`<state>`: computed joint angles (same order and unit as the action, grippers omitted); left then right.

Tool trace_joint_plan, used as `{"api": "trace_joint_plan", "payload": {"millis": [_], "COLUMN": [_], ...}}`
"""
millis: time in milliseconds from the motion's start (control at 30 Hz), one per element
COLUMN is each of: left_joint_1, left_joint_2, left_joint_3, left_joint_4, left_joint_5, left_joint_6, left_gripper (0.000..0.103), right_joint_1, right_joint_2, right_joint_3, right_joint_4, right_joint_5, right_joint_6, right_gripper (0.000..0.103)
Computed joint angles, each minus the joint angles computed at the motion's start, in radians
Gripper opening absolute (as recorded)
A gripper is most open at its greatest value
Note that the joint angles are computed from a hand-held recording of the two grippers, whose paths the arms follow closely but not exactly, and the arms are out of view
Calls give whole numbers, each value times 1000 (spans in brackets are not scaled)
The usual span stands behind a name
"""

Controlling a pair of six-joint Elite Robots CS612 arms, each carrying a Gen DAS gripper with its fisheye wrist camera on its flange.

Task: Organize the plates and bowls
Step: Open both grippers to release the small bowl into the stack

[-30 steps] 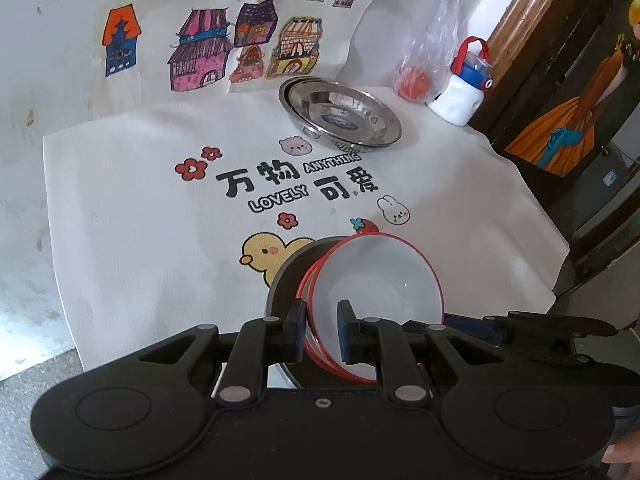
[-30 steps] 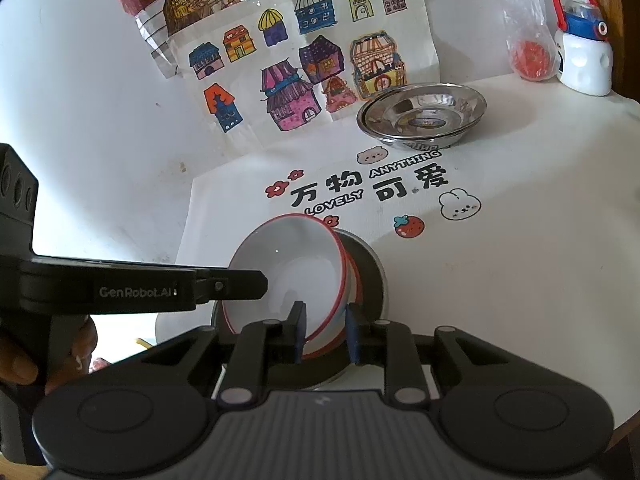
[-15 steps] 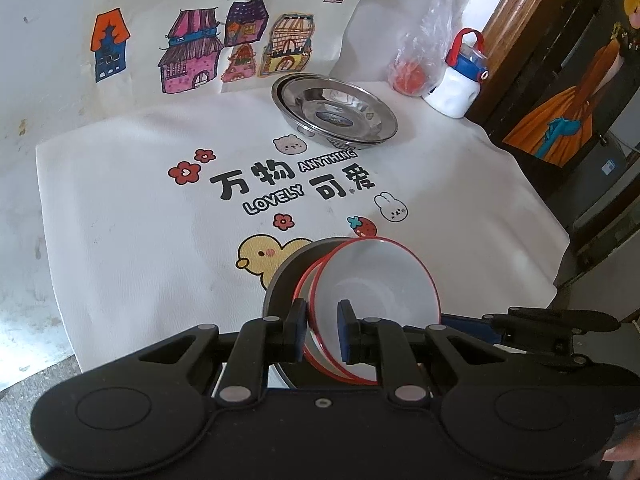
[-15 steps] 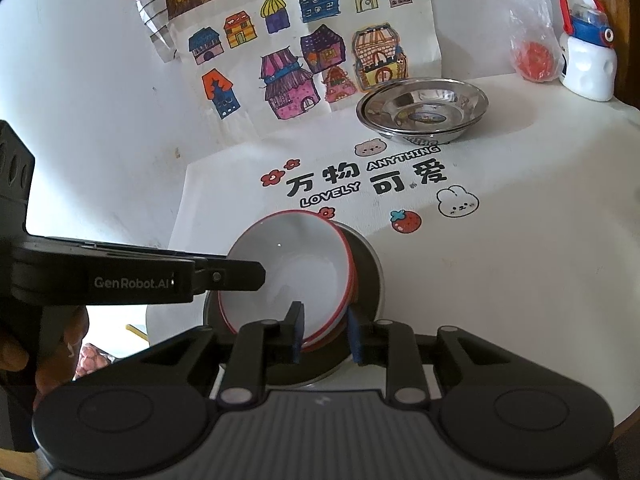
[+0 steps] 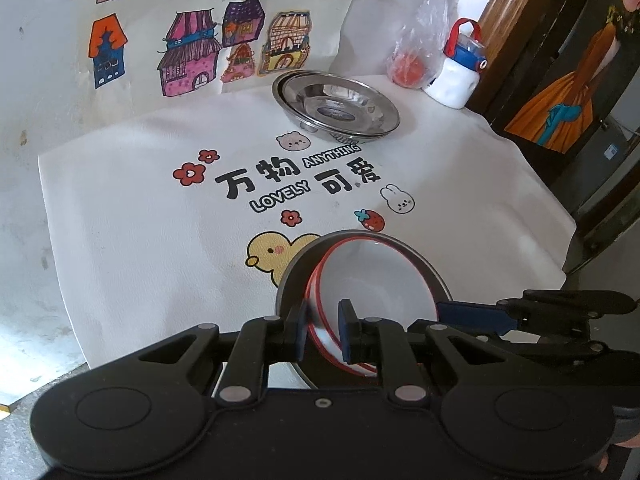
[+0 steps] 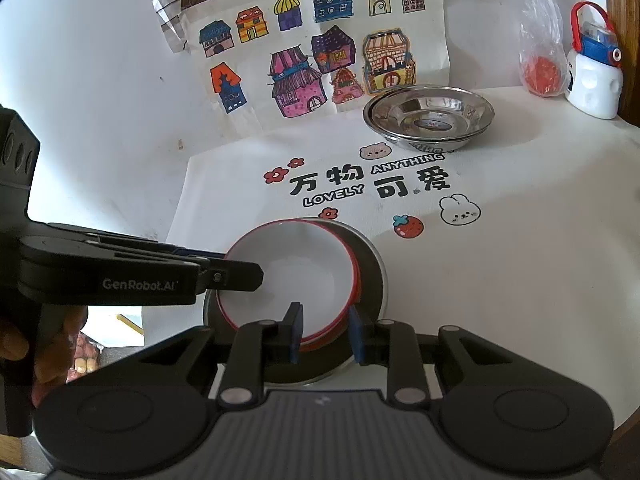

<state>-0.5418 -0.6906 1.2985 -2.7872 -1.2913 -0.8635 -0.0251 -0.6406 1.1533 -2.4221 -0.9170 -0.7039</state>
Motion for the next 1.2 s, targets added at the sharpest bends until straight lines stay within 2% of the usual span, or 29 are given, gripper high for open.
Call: {"api": "trace_joint_plan", "payload": {"millis": [233,400,500,933,1133,1200], "left_joint_1": [-2,-6,-3,-3,-5,-6], "left_joint_2": [0,1,5,0,-8,-11], "left_joint_3": [4,20,27,48,63,67], "left_joint_4": [-11,-55,-78,-133,-166,-176], "left_joint_5": [10,26,6,9,26,34], "left_joint_6": [18,38,17,-4,-5,-2], "left_gripper": [18,21,23,24,32,38], "right_joint_1": [-1,-3,-4,-7,-9,-12], "right_joint_2": [0,1,1,2,-3,-4], "right_joint_3": [1,-1,2,6,14,16], "right_joint_4": [-3,-1,-14,-22,-34,-38], "right_joint_5": [2,12,16,29,49,61], "right_joint_6": [-2,0,1,-5,-4,-1], "right_gripper": [29,31,32,37,39,40]}}
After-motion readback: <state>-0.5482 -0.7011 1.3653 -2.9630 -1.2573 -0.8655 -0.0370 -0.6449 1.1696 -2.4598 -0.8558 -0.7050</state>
